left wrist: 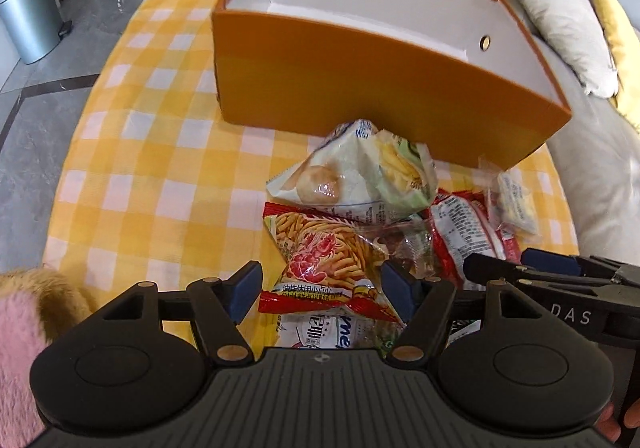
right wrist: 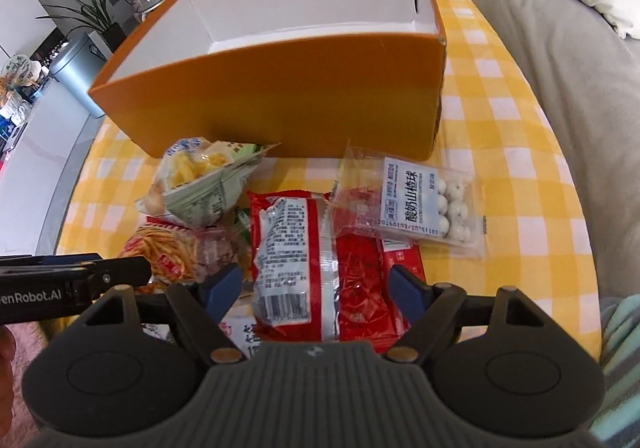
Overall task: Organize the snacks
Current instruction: 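Lower the left tool onto the orange Mimi bag while the right tool lowers onto the red bag, then close the left tool on the Mimi bag while the right tool grips the red bag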
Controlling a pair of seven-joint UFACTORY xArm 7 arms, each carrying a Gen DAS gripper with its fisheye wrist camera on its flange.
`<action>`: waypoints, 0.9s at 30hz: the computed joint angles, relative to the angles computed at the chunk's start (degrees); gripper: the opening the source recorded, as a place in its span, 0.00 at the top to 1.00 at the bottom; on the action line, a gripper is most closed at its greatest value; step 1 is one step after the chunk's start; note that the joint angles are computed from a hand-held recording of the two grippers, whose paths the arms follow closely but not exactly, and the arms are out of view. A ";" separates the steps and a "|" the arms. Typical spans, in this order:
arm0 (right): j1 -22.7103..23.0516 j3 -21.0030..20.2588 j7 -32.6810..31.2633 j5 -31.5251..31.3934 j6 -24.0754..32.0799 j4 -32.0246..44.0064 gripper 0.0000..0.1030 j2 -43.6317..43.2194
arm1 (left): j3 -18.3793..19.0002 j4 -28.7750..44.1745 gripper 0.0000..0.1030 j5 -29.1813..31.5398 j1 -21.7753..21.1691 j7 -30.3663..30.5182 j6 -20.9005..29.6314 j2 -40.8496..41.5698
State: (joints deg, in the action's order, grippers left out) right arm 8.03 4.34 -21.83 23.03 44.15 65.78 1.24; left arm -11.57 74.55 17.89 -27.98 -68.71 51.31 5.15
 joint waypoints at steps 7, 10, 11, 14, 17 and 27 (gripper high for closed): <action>0.17 0.52 0.42 -1.04 0.33 1.17 0.29 2.39 | 0.41 0.15 0.24 -2.57 0.46 3.02 -1.06 1.78; 0.31 0.77 0.23 -1.70 -0.37 0.86 0.29 2.69 | 0.60 0.42 0.25 -3.39 0.49 3.92 -0.87 2.34; 0.30 0.81 0.05 -1.72 -0.31 0.87 0.29 2.77 | 0.66 0.41 0.26 -3.60 0.49 4.07 -0.99 2.43; 0.37 0.91 -0.57 -2.26 -0.90 0.48 0.33 2.65 | 0.76 0.51 0.33 -3.69 0.36 4.42 -1.20 2.63; 0.49 0.97 -1.49 -3.00 -1.58 -0.02 0.37 2.39 | 0.80 0.50 0.40 -2.97 0.10 4.86 -1.64 2.77; 0.17 0.68 -4.36 -0.92 0.34 0.19 0.41 1.35 | 0.75 1.06 0.57 -0.72 -1.06 3.67 0.01 2.18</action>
State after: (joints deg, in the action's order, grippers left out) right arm 8.21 5.02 -26.19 22.11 44.49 65.97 2.59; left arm -10.81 75.61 17.17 -29.04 -65.04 51.31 7.33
